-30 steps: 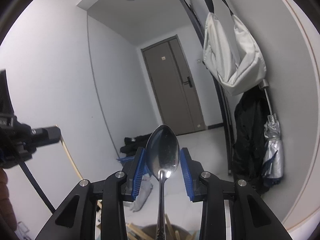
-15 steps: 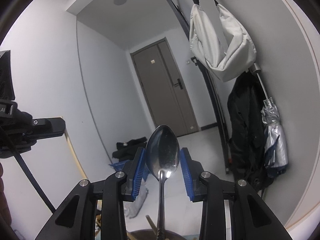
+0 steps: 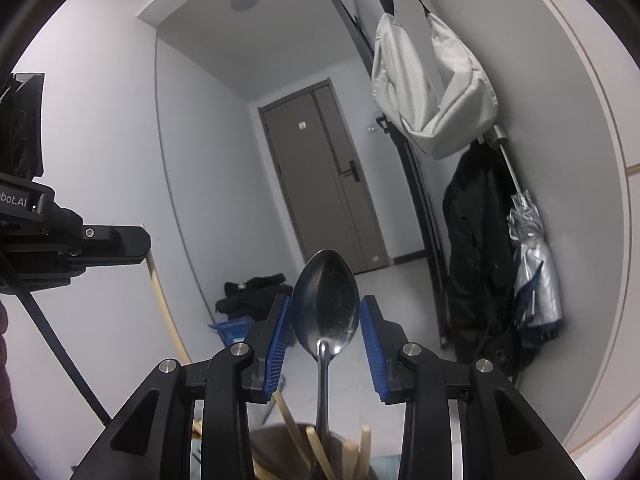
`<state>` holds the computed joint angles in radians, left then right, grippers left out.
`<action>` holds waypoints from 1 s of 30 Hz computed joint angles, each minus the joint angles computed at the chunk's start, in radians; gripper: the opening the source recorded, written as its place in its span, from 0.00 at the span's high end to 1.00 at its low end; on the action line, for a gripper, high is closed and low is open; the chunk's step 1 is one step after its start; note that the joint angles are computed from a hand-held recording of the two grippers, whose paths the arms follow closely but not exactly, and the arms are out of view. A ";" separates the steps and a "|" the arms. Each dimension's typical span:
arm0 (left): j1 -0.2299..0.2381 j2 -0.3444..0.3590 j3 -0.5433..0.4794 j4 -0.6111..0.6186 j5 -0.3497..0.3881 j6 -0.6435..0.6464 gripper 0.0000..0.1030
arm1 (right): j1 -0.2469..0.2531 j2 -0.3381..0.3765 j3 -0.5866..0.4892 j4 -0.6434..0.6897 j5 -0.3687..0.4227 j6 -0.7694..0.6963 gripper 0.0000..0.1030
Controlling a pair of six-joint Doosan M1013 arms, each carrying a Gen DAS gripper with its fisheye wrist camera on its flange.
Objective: Organize utensils
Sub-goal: 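Carry the spoon and chopstick up over the white holder with both tools, then open both tools to drop the spoon and chopstick into the holder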
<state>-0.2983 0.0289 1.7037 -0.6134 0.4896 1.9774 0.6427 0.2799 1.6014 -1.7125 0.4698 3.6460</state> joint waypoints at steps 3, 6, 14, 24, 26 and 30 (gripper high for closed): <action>0.002 0.000 0.003 -0.001 0.012 0.003 0.99 | -0.003 -0.009 0.008 0.024 -0.026 -0.036 0.67; 0.002 0.001 0.006 0.013 0.022 -0.007 0.99 | -0.002 -0.019 0.017 0.074 -0.050 -0.101 0.67; 0.005 0.002 0.013 -0.025 0.092 0.062 0.99 | -0.005 -0.042 0.025 0.356 -0.147 -0.453 0.67; 0.016 0.007 0.032 -0.062 0.155 0.064 0.99 | -0.007 -0.053 0.009 0.724 -0.154 -0.914 0.67; 0.019 0.011 0.029 -0.066 0.178 0.067 0.99 | -0.004 -0.052 0.000 0.769 -0.130 -0.976 0.67; 0.030 0.018 0.023 -0.088 0.218 0.074 0.99 | -0.014 -0.055 -0.014 0.994 -0.127 -1.220 0.67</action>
<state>-0.2687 0.0465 1.7267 -0.7015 0.7078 2.0516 0.6284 0.2254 1.5875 -0.7186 0.3427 2.4264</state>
